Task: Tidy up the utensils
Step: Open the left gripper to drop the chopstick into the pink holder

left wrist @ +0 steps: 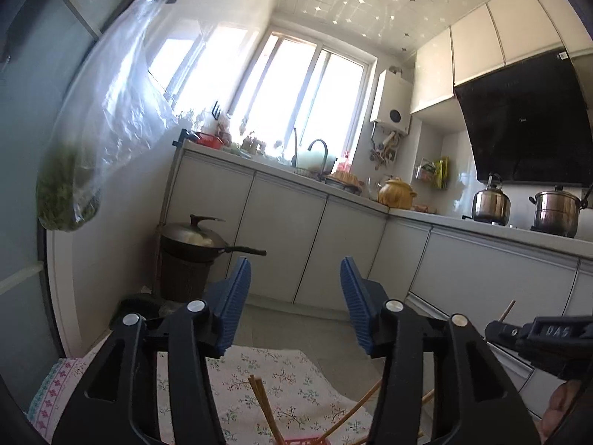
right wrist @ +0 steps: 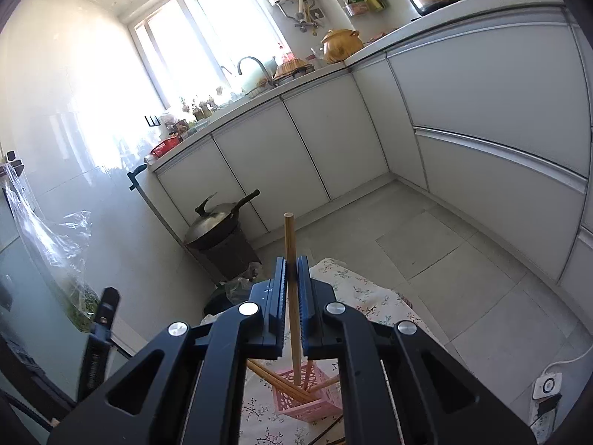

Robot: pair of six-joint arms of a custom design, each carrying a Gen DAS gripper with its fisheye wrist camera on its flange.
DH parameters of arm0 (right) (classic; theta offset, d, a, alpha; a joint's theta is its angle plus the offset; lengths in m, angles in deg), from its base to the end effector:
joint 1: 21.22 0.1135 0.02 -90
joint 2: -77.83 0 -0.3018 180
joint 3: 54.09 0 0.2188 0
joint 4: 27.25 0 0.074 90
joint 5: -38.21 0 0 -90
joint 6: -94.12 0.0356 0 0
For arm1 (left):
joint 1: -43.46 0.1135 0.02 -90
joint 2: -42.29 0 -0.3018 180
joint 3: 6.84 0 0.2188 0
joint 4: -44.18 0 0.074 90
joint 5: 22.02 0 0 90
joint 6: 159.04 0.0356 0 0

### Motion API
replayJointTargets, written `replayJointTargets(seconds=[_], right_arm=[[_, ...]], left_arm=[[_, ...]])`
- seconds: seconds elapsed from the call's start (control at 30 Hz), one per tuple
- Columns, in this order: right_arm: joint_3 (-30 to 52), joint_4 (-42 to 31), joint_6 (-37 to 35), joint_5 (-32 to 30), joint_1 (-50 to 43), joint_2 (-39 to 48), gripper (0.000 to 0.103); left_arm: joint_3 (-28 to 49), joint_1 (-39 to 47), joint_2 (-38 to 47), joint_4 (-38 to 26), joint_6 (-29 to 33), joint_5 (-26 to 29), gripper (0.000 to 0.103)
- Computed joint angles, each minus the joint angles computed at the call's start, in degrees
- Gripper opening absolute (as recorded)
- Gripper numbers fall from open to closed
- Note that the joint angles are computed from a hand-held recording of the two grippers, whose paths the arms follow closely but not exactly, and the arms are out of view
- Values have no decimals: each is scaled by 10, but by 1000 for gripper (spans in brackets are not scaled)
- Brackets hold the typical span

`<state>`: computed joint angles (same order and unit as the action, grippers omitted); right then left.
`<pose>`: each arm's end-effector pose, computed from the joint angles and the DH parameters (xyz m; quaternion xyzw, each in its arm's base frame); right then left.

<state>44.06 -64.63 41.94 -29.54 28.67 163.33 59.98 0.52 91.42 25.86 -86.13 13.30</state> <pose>0.2081 0.2261 0.4175 0.0166 0.8327 0.2494 0.4941 0.1117 -0.0643 0.4072 -0.1735 0.6878 -0.0297 0.7042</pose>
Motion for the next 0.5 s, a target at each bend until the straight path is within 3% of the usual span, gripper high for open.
replayJointTargets(seconds=[0.1,0.27,0.5], right_arm=[[14,-1,-4,14,11,18,6],[35,-1,-4,24,19,52,6],[32,35,2,-3,16,110,13]], left_arm=[[10,-9,-16,-12,18,-19,54],[26,11,-27,-66,2,-5,59],[34,68,-18,-123,-24,53,67]])
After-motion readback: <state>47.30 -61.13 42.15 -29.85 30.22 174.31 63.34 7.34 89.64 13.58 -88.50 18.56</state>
